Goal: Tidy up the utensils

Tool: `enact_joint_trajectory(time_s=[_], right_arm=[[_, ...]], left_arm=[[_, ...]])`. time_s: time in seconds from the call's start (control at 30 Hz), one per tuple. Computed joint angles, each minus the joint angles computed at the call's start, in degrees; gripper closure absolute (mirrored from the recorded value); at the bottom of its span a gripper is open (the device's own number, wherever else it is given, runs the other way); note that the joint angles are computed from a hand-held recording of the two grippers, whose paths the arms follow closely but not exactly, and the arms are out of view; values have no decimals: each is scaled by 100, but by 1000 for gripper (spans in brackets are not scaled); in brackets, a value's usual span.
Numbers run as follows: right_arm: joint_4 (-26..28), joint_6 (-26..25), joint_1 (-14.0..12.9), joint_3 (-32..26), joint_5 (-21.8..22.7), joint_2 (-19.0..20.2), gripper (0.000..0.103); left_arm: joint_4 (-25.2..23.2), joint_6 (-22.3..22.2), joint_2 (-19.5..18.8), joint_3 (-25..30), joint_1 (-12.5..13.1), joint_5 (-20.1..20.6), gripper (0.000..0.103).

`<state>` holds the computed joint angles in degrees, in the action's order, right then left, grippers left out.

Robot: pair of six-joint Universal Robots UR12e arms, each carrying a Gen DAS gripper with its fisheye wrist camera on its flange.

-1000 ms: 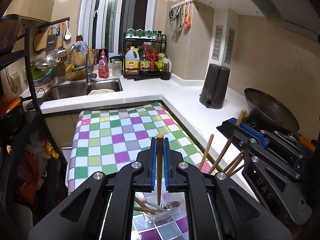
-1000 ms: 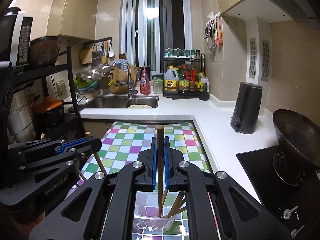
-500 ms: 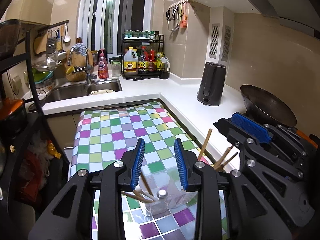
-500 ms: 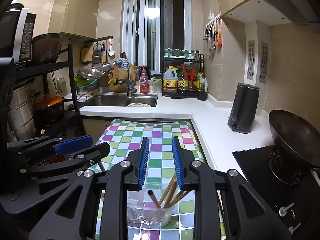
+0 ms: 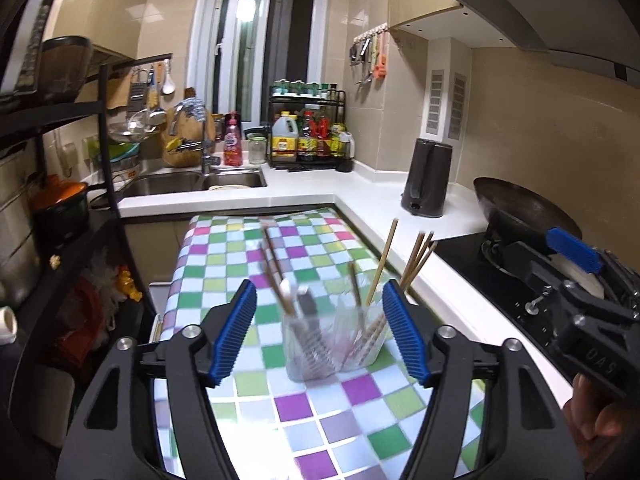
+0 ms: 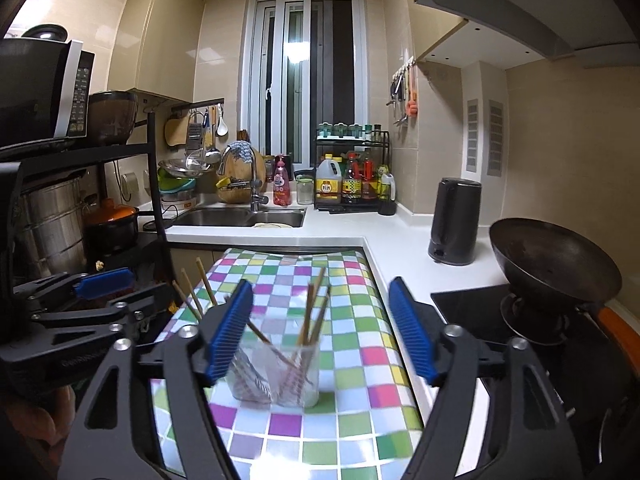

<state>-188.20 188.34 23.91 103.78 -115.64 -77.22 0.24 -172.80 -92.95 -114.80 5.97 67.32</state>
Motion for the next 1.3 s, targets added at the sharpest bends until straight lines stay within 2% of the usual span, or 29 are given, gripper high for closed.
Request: enact_joint_trajectory(time_s=[0.07,0.17,0.23,0.37,0.5,0.67,0.87,1.1,1.3], right_arm=[[-161,14,41,204,-148,-32,15],[-494,-102,82,443,-316,9,10],[-637,-71,78,572,-390,39,10],[-781,230,1,818,-266,68,10],[-794,124,3,873,-231,154,10],[-570,327,11,939,-164,214,9],[-672,136,57,922,-261,305,9],[-627,177,58,919,-269,311,9],[-423,250,36,905,-109,281,9]], left_arm=[[226,-73,15,-250,-8,207,32],[529,-128,-38,-565,-63,486,26],[683,-210,-76,-732,-88,635,24],[815,-396,-95,-938,-136,831,17],[1048,-372,-173,-1029,-202,915,13],[1125,-344,-200,-1097,-243,913,13],[1035,-374,-199,-1101,-234,961,12],[1000,-450,-163,-1144,-199,990,12],[932,-371,-147,-1158,-215,1076,12]])
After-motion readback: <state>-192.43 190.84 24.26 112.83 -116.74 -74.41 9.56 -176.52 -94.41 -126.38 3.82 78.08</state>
